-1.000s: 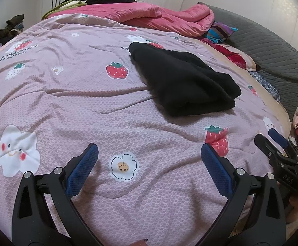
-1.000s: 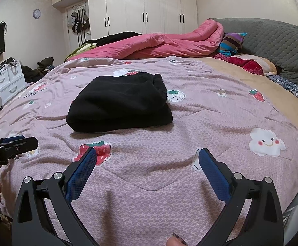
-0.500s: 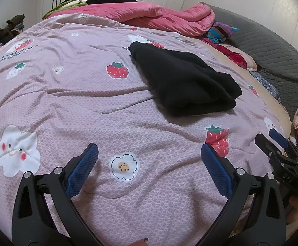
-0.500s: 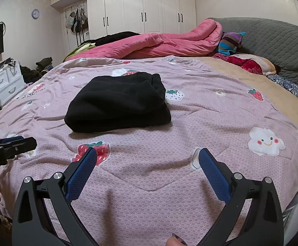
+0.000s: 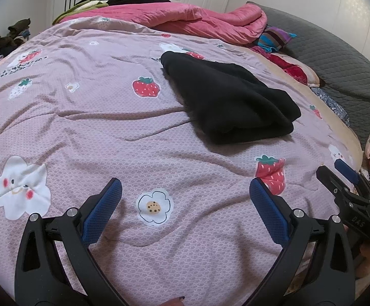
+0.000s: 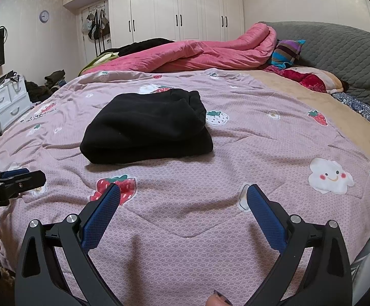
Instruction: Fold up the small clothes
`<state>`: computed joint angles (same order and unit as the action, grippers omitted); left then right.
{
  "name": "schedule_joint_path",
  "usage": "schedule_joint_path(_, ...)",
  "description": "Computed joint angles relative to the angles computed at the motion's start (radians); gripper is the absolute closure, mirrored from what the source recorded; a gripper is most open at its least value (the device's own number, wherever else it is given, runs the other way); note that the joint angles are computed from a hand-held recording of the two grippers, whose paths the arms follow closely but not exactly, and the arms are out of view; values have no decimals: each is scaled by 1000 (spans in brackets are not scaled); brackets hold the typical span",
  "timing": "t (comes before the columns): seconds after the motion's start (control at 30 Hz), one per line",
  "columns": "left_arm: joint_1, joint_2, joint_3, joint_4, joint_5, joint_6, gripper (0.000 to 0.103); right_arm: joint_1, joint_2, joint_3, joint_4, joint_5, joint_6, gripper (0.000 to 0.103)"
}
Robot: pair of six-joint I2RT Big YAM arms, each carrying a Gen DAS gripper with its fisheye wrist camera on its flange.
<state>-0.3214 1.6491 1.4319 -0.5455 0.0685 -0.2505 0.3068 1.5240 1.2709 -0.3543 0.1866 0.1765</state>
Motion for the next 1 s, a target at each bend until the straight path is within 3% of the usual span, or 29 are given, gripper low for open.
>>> schedule_joint_path(0.8,2,-5,-8,18,10,-10,9,1,3,3,-8,8,-1,4)
schedule_joint_path(1.0,15,-3,-3,4,19,-48,9,-14,-25,-16,-19,52,58,4)
